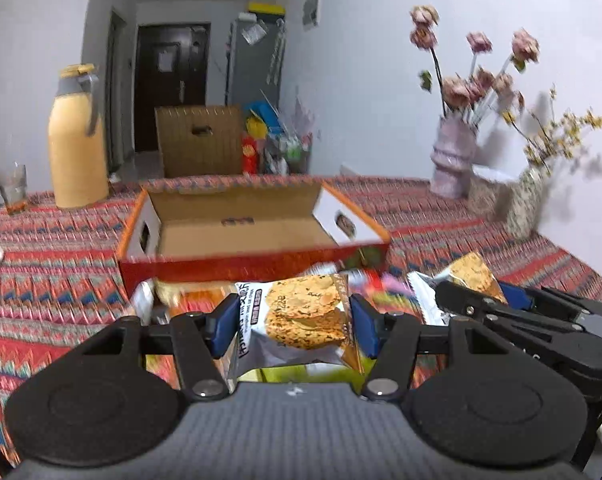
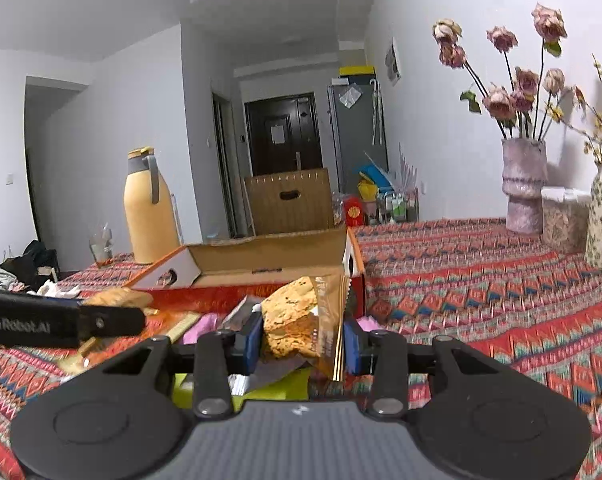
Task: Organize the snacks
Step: 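Carry the cracker packet into the cardboard box and open the right gripper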
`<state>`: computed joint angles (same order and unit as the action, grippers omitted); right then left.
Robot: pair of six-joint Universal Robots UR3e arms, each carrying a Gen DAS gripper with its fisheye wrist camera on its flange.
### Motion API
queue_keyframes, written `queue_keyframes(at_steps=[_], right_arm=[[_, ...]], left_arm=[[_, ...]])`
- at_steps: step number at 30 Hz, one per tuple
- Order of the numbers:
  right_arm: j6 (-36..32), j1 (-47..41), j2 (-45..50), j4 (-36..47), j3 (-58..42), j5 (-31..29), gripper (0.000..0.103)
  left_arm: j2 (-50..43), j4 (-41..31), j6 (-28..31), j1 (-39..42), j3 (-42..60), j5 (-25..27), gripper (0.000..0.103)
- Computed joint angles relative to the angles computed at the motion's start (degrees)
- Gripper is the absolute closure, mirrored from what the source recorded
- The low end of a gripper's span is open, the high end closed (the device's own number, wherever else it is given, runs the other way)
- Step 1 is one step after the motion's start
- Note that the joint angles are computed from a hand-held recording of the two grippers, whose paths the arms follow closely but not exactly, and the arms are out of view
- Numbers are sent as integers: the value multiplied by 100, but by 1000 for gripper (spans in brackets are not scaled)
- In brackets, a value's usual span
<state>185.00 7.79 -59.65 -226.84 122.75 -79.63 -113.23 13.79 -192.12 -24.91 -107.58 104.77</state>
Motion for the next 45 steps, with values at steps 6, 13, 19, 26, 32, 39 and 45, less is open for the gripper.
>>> queue_keyframes(at_steps=[6,13,19,26,32,39,45], right_arm=[[-117,37,258,758,-1232,-89,64],[-270,120,803,2021,-3135,-211,64],[-501,205,1706,3730,-5461,-162,64],[-713,343,3188,5855,-8587,-143,64],[-572,307,3908,6524,-9723,-98,64],[-615,310,4403,7332,-10689,-46,64],[-661,353,4575,7597,-10977,-100,61]], left_arm=[[-235,-150,157,284,718,19,43],[-654,-781,258,708,1885,-40,43],[-1280,-1739,223,1010,3284,-166,43],[-2150,-2625,6,1278,4751,-145,43],[-2472,-2773,-151,1525,4936,-178,43],[-2706,-3256,-258,1646,5228,-362,43],[-2582,-2966,-312,1677,4904,-488,28]])
